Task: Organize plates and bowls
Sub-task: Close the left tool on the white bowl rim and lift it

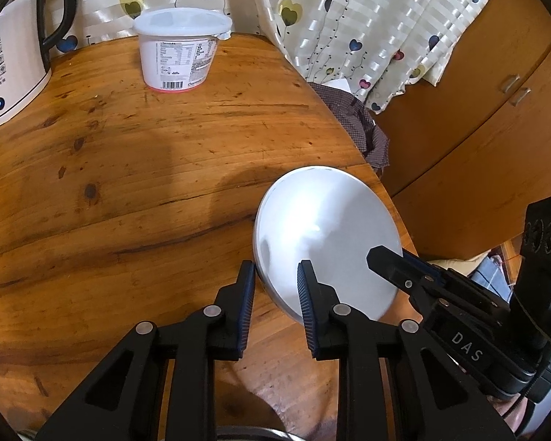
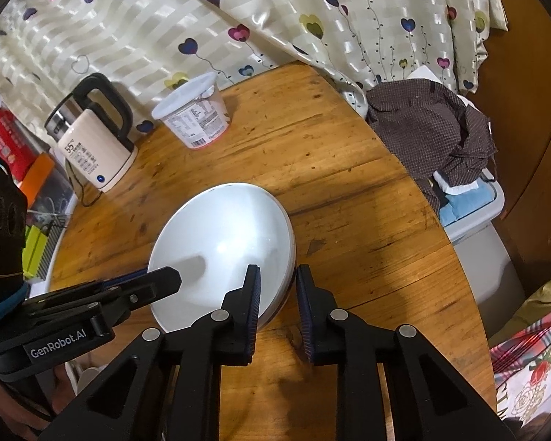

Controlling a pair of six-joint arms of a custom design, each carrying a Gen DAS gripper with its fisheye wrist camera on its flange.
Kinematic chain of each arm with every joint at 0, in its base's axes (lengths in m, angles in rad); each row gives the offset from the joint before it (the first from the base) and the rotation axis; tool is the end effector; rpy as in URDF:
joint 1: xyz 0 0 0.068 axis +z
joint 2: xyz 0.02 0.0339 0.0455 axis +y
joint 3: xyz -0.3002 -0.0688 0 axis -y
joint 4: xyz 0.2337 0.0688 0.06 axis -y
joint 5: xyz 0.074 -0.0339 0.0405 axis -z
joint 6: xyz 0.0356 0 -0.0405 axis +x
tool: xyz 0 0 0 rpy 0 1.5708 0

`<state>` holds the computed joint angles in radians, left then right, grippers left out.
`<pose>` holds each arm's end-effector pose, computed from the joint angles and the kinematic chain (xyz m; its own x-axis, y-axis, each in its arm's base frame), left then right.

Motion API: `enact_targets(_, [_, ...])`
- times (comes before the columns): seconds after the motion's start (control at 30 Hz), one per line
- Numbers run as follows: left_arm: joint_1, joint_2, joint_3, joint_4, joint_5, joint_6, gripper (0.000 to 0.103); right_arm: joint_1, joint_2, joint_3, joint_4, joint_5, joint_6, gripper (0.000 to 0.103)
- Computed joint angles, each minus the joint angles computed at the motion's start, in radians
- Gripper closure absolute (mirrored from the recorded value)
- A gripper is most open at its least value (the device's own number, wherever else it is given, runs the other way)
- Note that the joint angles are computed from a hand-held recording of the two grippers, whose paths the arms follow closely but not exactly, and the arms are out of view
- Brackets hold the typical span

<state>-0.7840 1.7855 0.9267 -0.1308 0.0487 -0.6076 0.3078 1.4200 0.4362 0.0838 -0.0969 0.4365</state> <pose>0.2411 -0.2429 0.1775 -0.8994 0.0916 -0.4275 0.2567 0.9021 -0.3468 0.2108 0.0706 0.1632 -0.8282 0.1782 -0.5313 -0.0096 0.9434 0.3315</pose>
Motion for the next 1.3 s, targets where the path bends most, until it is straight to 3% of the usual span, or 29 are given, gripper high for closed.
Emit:
enact_targets(0.47, [-0.034, -0.119, -0.055, -0.023, -0.048, -0.033, 0.078, 0.08, -0.132, 0.011, -0.103, 0.057, 0.035, 0.084])
enact_targets(0.9, [-0.095, -0.281, -0.124, -0.073, -0.126, -0.078, 0.078, 0.241, -0.296, 0.037, -0.25, 0.172, 0.117, 0.084])
enact_targets(1.3, [-0.145, -0.428, -0.192, -0.132, -0.194, -0.129, 0.078, 0.419, -0.358, 0.063, -0.331, 0.282, 0.214, 0.084])
